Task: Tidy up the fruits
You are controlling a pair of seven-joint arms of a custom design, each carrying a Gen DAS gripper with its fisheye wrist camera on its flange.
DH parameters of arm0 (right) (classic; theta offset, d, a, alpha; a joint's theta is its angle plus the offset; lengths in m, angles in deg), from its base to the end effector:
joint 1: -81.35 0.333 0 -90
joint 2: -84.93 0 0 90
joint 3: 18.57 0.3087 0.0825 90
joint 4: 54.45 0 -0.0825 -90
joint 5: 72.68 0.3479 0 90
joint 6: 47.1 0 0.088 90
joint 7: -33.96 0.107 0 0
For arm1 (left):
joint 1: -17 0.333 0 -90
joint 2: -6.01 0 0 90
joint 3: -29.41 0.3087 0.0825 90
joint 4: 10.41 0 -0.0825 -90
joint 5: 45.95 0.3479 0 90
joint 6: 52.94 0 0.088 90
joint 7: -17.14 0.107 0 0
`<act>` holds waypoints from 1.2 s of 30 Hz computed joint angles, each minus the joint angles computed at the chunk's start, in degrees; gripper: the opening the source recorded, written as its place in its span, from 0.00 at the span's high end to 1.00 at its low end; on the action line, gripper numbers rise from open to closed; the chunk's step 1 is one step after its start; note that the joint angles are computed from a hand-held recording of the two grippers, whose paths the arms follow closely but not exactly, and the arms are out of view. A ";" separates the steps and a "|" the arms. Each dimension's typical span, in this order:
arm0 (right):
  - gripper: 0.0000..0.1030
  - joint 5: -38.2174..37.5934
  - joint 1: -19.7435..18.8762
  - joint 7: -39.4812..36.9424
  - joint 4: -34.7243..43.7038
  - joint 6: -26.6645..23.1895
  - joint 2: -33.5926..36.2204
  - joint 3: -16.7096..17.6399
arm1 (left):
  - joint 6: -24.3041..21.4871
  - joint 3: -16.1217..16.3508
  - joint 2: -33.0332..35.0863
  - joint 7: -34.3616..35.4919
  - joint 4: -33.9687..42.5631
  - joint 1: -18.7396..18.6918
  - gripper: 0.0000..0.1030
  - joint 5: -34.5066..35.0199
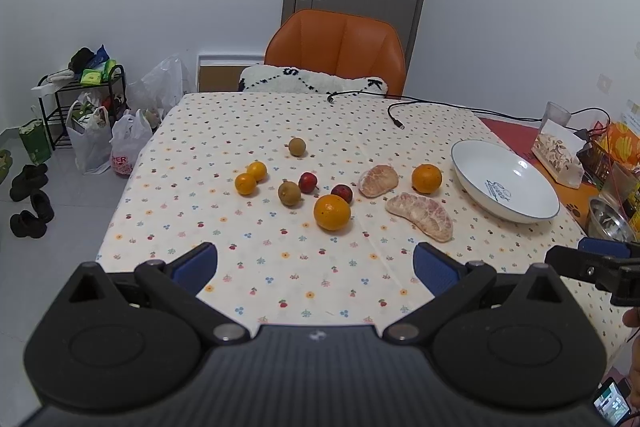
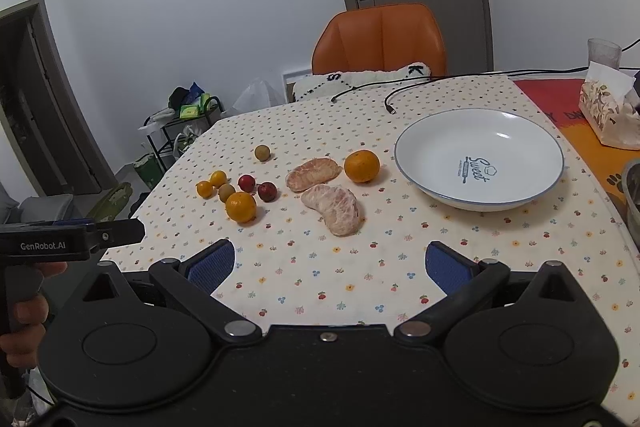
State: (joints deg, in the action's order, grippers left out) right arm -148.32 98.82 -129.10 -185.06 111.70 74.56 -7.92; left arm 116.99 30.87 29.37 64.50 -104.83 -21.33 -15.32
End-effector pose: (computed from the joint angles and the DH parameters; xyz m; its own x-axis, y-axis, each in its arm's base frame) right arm 0.4083 0.2700 0.4876 -0.1138 -0.9659 -0.2326 -0.5261 0.2571 -0.8106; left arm 0.5201 -0.4371 0.4897 -0.4282 -0.8968 0.1111 -0.5751 0.1756 -0.7990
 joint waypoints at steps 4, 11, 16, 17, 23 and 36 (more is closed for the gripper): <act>0.00 0.24 0.07 -0.54 0.23 0.06 0.10 -0.05 | 0.07 0.38 -0.26 -0.79 -0.09 -0.36 0.00 0.48; 0.00 0.18 0.06 -0.53 0.27 0.01 0.11 -0.02 | 0.22 0.14 -0.47 -0.91 -0.36 -0.04 0.00 0.59; 0.00 0.52 0.03 -0.73 0.17 0.00 0.05 -0.10 | 0.23 -0.24 -0.39 -0.31 -0.48 0.33 0.00 0.02; 0.00 0.52 0.01 -0.72 0.15 0.03 0.05 -0.10 | 0.32 -0.20 -0.39 -0.28 -0.57 0.33 0.00 -0.01; 0.00 0.49 -0.08 -0.52 0.06 0.09 0.04 -0.07 | 0.45 0.15 -0.36 -0.49 -0.69 0.08 0.00 0.01; 0.00 0.50 -0.08 -0.43 0.01 0.06 0.11 -0.09 | 1.01 0.46 -0.51 -0.56 -1.40 0.03 0.00 -0.08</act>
State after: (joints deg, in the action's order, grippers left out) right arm -147.82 98.74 -129.53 -185.05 111.76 74.67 -8.02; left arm 118.00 31.33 28.86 63.94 -106.23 -21.30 -15.40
